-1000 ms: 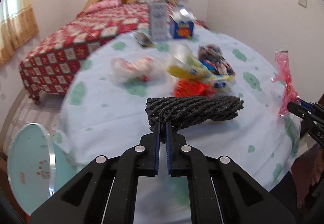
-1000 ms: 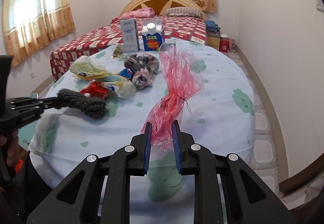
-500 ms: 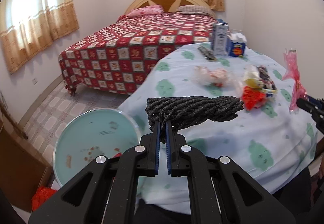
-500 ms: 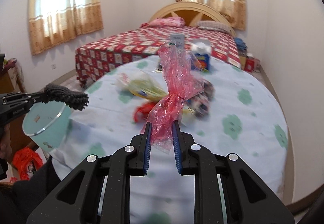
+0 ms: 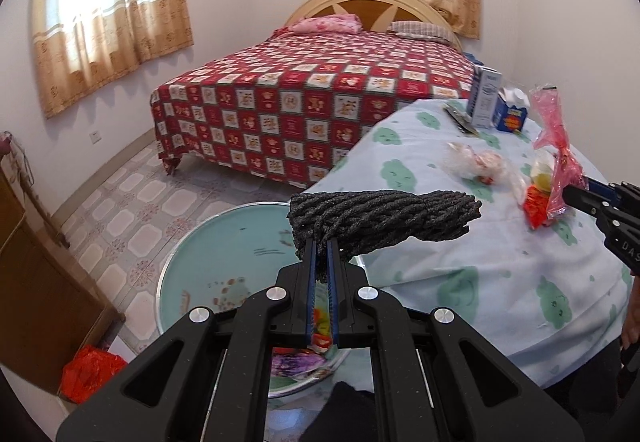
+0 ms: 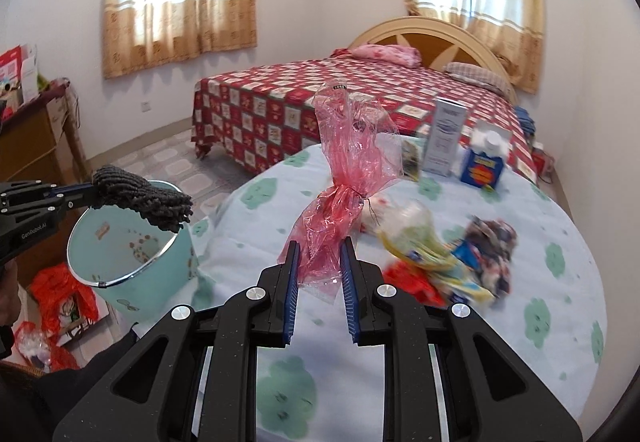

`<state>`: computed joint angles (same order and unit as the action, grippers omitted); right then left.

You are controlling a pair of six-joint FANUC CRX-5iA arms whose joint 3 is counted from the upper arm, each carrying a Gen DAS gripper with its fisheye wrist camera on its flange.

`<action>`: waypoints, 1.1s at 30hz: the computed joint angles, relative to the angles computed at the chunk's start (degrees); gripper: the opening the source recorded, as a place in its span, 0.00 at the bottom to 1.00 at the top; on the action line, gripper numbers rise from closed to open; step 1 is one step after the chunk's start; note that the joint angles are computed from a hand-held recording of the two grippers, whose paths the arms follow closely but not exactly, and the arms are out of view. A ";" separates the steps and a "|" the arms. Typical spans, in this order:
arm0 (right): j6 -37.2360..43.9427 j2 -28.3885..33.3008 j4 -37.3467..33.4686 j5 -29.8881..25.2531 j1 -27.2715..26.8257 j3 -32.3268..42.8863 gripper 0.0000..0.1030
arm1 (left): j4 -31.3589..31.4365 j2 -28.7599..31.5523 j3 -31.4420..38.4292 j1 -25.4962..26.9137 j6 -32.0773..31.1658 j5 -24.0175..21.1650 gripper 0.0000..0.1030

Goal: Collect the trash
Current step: 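Carry the black scrubber and pink bag over the teal bin with both grippers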

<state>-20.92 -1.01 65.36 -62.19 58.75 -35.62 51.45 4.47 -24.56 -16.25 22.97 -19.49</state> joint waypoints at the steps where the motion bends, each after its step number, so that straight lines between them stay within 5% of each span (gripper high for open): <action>1: 0.68 0.48 0.18 0.90 -0.64 0.55 0.20 | -0.01 -0.01 0.04 0.37 0.17 0.01 0.05; 18: 7.49 8.45 1.62 10.44 -6.31 8.42 0.20 | -7.14 0.46 2.33 5.48 8.99 2.33 0.05; 33: 13.59 13.87 0.53 14.15 -7.56 14.91 0.20 | -6.86 0.78 2.57 8.09 9.81 2.42 0.05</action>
